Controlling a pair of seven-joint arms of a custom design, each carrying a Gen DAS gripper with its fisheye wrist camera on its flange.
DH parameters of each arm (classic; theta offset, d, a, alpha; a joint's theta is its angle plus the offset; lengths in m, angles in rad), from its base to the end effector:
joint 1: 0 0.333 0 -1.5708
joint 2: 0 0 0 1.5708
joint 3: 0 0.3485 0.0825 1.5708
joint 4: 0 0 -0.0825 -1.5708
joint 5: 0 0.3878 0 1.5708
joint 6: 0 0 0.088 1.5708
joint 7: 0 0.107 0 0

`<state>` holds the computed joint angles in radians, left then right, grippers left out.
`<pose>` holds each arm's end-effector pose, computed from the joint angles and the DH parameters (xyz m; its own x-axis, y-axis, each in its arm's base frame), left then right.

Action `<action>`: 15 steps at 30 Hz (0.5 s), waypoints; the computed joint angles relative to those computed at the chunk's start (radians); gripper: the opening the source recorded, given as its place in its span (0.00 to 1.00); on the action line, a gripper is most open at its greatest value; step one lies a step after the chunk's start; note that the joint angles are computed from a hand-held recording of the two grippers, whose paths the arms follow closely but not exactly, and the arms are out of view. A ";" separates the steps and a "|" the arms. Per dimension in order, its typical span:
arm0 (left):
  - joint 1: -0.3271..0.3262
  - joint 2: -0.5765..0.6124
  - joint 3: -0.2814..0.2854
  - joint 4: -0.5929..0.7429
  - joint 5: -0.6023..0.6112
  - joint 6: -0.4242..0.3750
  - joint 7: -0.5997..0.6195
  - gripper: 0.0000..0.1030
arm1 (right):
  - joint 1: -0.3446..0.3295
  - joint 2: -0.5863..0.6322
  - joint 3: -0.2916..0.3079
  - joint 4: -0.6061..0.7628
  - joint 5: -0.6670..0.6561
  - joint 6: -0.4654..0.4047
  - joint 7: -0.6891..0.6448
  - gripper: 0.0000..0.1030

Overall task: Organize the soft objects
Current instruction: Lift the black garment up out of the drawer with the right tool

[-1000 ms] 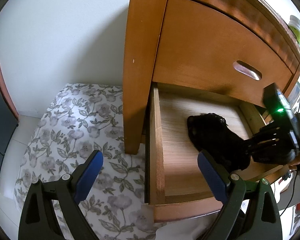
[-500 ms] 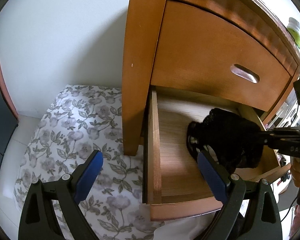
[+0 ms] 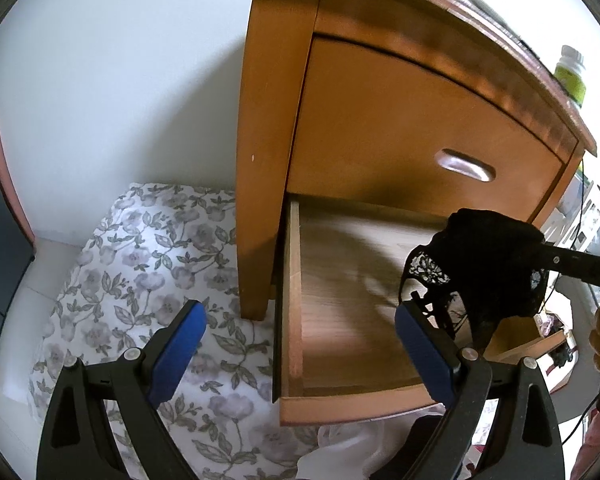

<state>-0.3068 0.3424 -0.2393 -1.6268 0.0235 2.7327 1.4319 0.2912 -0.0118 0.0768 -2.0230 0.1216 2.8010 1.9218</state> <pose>0.6283 -0.3515 0.5486 -0.4219 -0.8935 0.1539 -0.6993 0.2127 -0.6825 0.5638 0.2115 0.5786 0.0511 -0.9375 -0.3443 -0.7588 0.1877 -0.6237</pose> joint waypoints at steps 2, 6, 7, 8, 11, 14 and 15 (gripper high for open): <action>0.000 -0.011 0.000 -0.009 -0.001 0.006 -0.003 0.93 | 0.001 -0.015 0.003 -0.007 -0.038 0.007 0.029 0.08; 0.001 -0.046 -0.005 -0.035 -0.004 0.019 -0.002 0.93 | 0.002 -0.047 0.013 -0.022 -0.112 0.018 0.084 0.08; 0.001 -0.057 -0.006 -0.043 -0.005 0.022 0.000 0.93 | 0.002 -0.059 0.016 -0.027 -0.132 0.017 0.100 0.08; 0.002 -0.066 -0.009 -0.052 -0.007 0.027 0.004 0.93 | 0.002 -0.071 0.018 -0.032 -0.141 0.015 0.107 0.08; 0.001 -0.097 -0.012 -0.079 -0.009 0.036 0.009 0.93 | -0.006 -0.115 0.032 -0.052 -0.197 0.009 0.158 0.08; 0.005 -0.123 -0.018 -0.101 -0.023 0.044 0.020 0.93 | -0.016 -0.146 0.048 -0.070 -0.247 0.009 0.208 0.08; 0.005 -0.131 -0.019 -0.108 -0.025 0.047 0.023 0.93 | -0.019 -0.161 0.054 -0.079 -0.265 0.009 0.224 0.08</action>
<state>-0.3019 0.2110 -0.2584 -1.7346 -0.0016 2.7798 1.4544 0.2718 -0.1728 0.1308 -2.1016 -0.1436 2.8103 2.1461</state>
